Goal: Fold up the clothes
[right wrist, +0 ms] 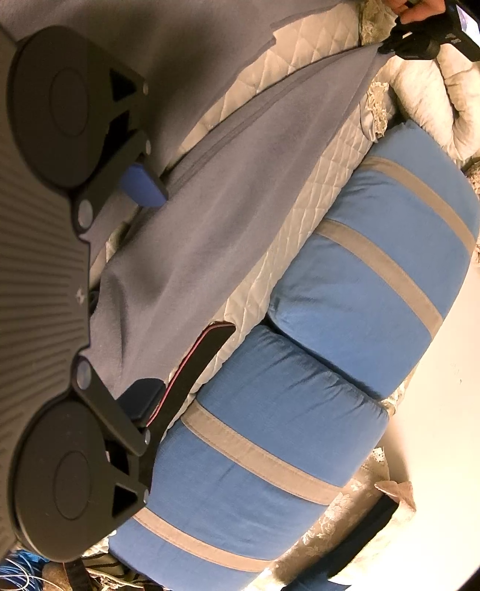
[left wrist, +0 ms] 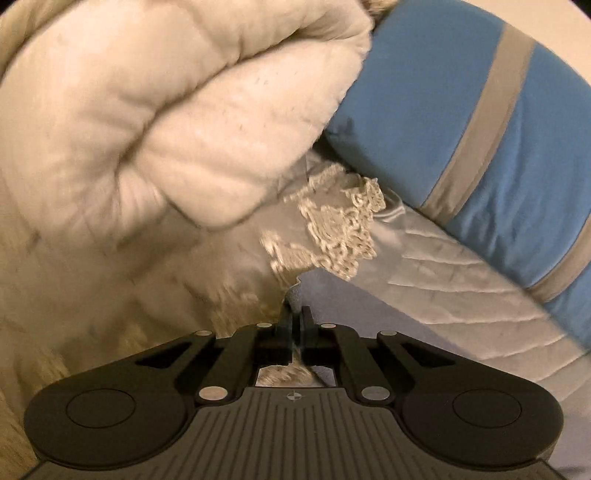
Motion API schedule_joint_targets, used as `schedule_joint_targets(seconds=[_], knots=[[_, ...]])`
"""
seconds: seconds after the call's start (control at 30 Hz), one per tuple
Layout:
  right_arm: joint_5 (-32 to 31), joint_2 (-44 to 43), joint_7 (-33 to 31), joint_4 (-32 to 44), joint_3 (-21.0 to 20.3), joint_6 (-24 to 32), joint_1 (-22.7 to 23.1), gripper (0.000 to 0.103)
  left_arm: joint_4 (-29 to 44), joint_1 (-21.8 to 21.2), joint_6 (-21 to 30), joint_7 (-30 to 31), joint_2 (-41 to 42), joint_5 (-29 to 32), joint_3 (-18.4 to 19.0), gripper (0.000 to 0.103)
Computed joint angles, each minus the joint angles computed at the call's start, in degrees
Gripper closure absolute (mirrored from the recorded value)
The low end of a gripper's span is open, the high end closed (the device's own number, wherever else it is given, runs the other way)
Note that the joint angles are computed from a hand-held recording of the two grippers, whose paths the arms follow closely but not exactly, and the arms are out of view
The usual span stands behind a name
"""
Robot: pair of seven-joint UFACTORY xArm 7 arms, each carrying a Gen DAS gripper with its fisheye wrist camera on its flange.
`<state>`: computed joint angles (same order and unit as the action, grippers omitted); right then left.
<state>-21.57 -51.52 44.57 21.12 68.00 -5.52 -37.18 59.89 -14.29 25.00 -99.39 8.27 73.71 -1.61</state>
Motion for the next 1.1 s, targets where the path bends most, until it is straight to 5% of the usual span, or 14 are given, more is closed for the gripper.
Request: schedule_joint_targets(seconds=[0.13, 0.23, 0.3, 0.8, 0.87, 1.03, 1.1], knots=[[0.0, -0.3, -0.1, 0.0, -0.1, 0.4, 0.2, 0.000, 1.6, -1.1, 4.8, 8.2, 0.5, -3.2, -1.0, 0.090], [-0.2, -0.4, -0.1, 0.2, -0.3, 1.1, 0.5, 0.000, 2.4, -2.9, 11.1, 8.5, -0.1, -2.3, -1.3, 0.061], [-0.3, -0.5, 0.0, 0.2, -0.5, 1.5, 1.0, 0.000, 1.5, -3.3, 12.9, 6.4, -1.6, 0.3, -1.5, 0.050], [-1.2, 2.0, 2.2, -0.1, -3.8, 3.0, 4.5, 0.000, -3.7, 0.6, 5.8, 16.7, -10.5, -1.9, -4.9, 0.035], [-0.9, 2.7, 2.4, -0.8, -4.8, 1.6, 5.5, 0.000, -4.5, 1.1, 4.1, 21.3, -11.6, -5.4, -5.2, 0.035], [-0.1, 2.3, 2.4, -2.0, -5.8, 1.6, 8.4, 0.000, -6.3, 1.3, 1.4, 44.5, -12.6, -20.0, -6.1, 0.035], [0.0, 3.5, 1.9, -3.0, -7.4, 0.0, 10.2, 0.000, -6.4, 1.2, 4.3, 47.7, -12.0, -18.8, -7.3, 0.035]])
